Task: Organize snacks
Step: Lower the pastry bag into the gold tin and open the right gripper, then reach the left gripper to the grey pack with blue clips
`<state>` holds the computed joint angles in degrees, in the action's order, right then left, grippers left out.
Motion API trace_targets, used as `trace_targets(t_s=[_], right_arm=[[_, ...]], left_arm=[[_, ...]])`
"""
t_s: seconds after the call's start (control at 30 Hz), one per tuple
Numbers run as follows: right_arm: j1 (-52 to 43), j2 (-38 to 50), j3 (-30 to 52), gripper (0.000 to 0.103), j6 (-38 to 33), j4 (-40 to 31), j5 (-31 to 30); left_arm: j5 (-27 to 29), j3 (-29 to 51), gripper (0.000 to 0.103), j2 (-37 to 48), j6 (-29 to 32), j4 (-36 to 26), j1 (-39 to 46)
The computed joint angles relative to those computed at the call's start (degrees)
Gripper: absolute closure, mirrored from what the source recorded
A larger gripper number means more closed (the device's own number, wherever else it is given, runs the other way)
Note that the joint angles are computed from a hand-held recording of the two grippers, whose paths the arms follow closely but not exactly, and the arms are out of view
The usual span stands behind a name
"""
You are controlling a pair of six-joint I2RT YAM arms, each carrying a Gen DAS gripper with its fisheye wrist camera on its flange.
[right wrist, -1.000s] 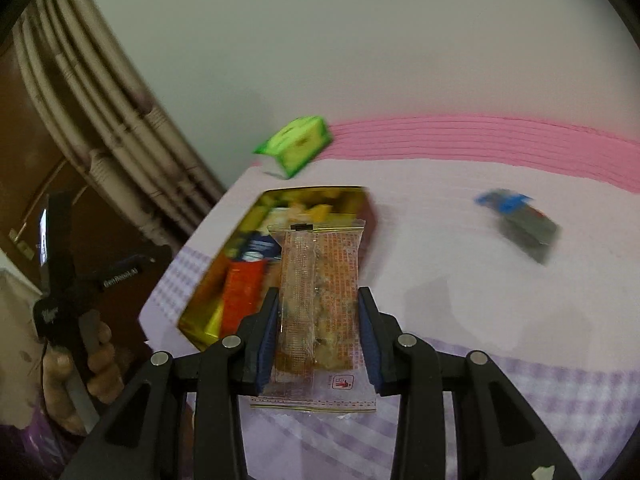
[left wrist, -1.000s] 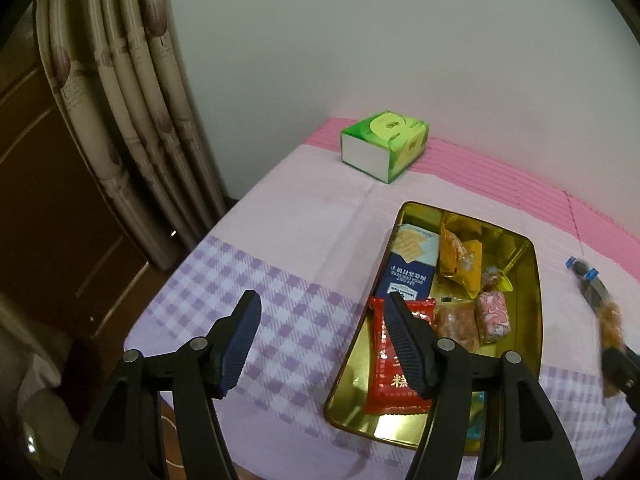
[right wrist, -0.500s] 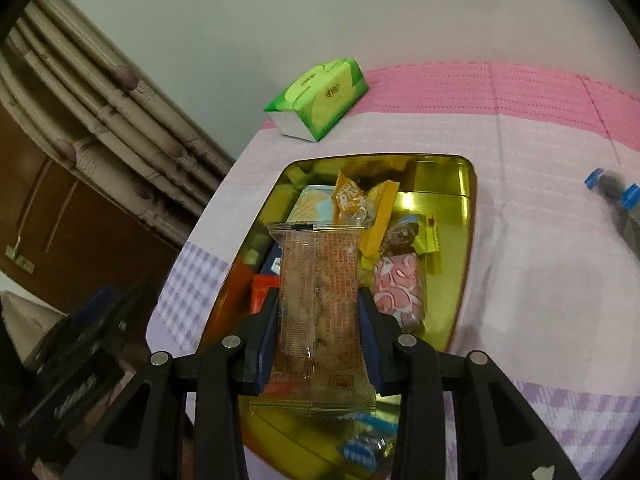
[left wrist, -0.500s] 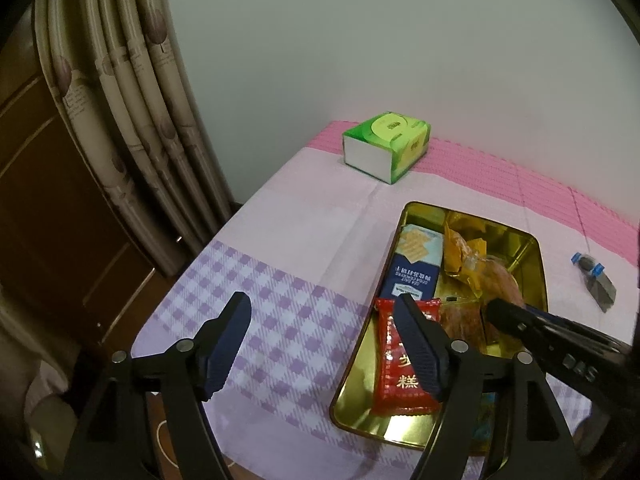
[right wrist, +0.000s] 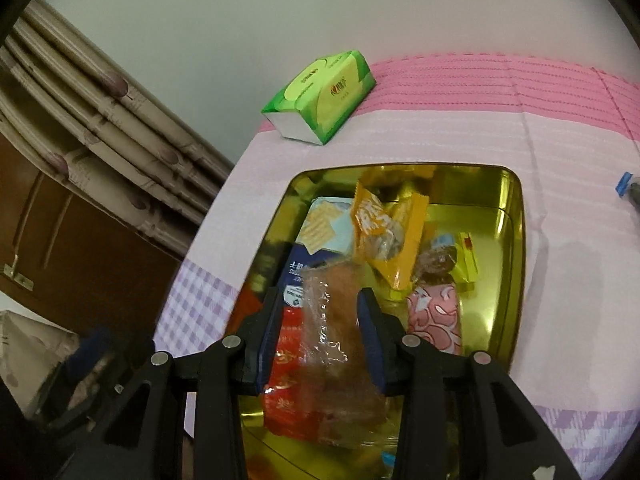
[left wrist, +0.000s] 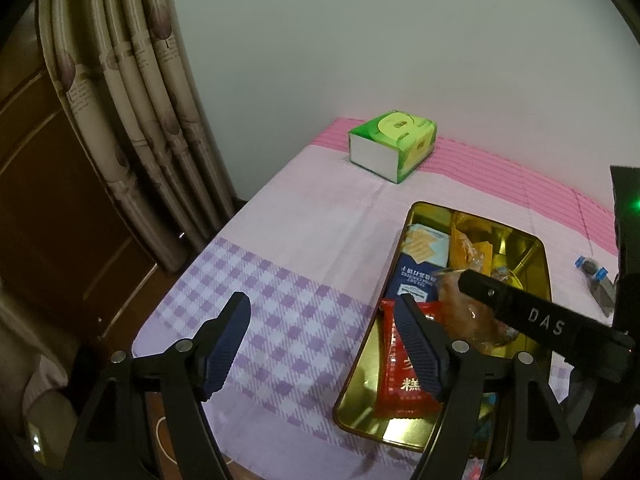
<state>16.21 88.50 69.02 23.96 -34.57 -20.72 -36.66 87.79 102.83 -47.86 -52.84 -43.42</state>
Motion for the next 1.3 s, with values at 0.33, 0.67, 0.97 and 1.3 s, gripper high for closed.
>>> trace_targets(t_s=[0.33,0.67,0.97,1.3], right_arm=[[-6.2,-13.4,-8.2,0.054,-2.2,1.9,-3.1],[-29.8,-31.9,-20.5,0.048,-31.9,-10.3,10.9],[-61.9,-28.0,-25.3,0.048,-53.3,-5.8,7.4],[-75.0,-20.2,-23.2,0.020,-57.4,-3.1,0.2]], left_arm=[[-0.6,1.1,0.026,1.0,1.6,-0.3,-1.0],[-3.0,3.3,0.024,2.9,4.6,-0.8,-4.2],[-4.8,5.6,0.021,5.5,7.5,-1.0,-6.8],[-3.4,7.5,0.021,8.8,12.0,-0.2,-8.7]])
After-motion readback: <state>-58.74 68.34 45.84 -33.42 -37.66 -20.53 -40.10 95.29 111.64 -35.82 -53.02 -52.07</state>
